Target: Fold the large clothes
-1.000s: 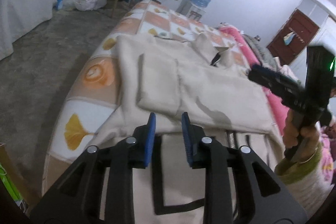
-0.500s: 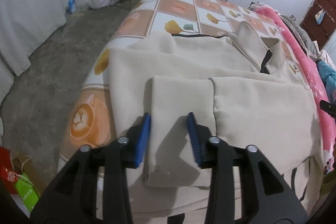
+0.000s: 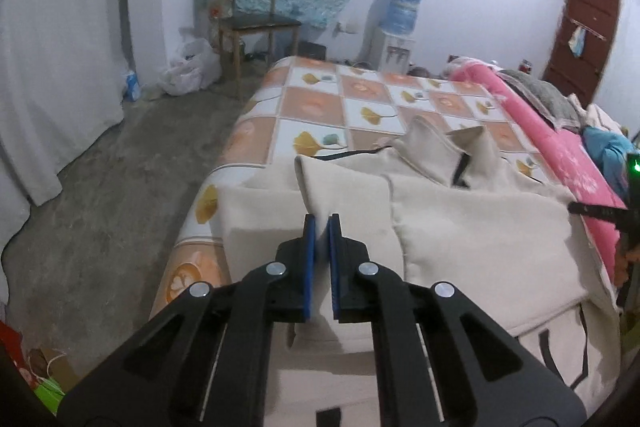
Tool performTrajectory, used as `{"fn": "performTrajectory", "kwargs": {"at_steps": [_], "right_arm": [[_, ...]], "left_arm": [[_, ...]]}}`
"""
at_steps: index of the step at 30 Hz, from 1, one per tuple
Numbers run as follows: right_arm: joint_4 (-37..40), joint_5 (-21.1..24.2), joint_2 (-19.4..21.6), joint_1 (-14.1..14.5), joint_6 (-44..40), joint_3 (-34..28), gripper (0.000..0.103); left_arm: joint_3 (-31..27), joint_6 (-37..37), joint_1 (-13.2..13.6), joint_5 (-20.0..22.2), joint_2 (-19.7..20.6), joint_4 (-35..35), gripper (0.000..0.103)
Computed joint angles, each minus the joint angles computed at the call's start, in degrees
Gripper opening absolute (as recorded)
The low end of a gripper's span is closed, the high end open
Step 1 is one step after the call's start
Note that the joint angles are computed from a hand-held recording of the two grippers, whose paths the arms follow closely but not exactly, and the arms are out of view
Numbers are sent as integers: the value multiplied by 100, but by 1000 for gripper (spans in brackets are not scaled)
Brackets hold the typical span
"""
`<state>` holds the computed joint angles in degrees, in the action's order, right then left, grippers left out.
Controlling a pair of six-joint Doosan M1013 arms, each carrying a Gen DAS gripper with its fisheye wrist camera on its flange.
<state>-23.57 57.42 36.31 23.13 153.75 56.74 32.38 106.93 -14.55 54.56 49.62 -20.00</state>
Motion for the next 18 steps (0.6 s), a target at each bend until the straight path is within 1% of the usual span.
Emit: {"fn": "performTrajectory", "kwargs": {"at_steps": [1,2,3,4,5,6,7,9,10,11,12,14,15,16,18], "right_arm": [[34,-47,2,-16,40,31,7],[83,-87,-3,-30,72,64,7],[166,-91,5,-48,60,68,7],[163,-70,10,-43,41,56,11],[138,29,18,-26,-1,14,20],[89,200,40,3,-61,-63,32],[-47,406,47,65,-155,-144,37],[-253,443,-21,189,-405,-142,47],[-315,415,-60,296,-784,-156,50],[-333,401,-70,384,-1156,-181,58],[-339,419,-53,521,-1739,-239,66],[-163,602,53,692,-2633,-394,69],[-87,805,150,772,-3021,-514,69],[-143,1216,324,878,-3416,-720,69],[-567,1835,590,1032,-3821,-979,71]], "left_arm": [[-288,-232,-3,279,184,129,6],[-668,-464,-10,693,421,267,6],[-1012,-629,-29,1015,628,402,6],[-1145,-766,-46,1199,740,531,6],[-1038,-764,-49,1119,698,535,6],[-760,-680,-54,877,557,518,6],[-702,-665,-56,829,518,506,6],[-666,-659,-47,825,488,463,6],[-710,-655,-45,866,508,465,6],[-738,-653,-41,894,524,458,7],[-766,-654,-39,920,539,451,7],[-754,-659,-42,905,535,460,7],[-758,-664,-41,900,537,461,7],[-760,-676,-40,892,537,462,6],[-760,-690,-31,880,544,438,6]]}}
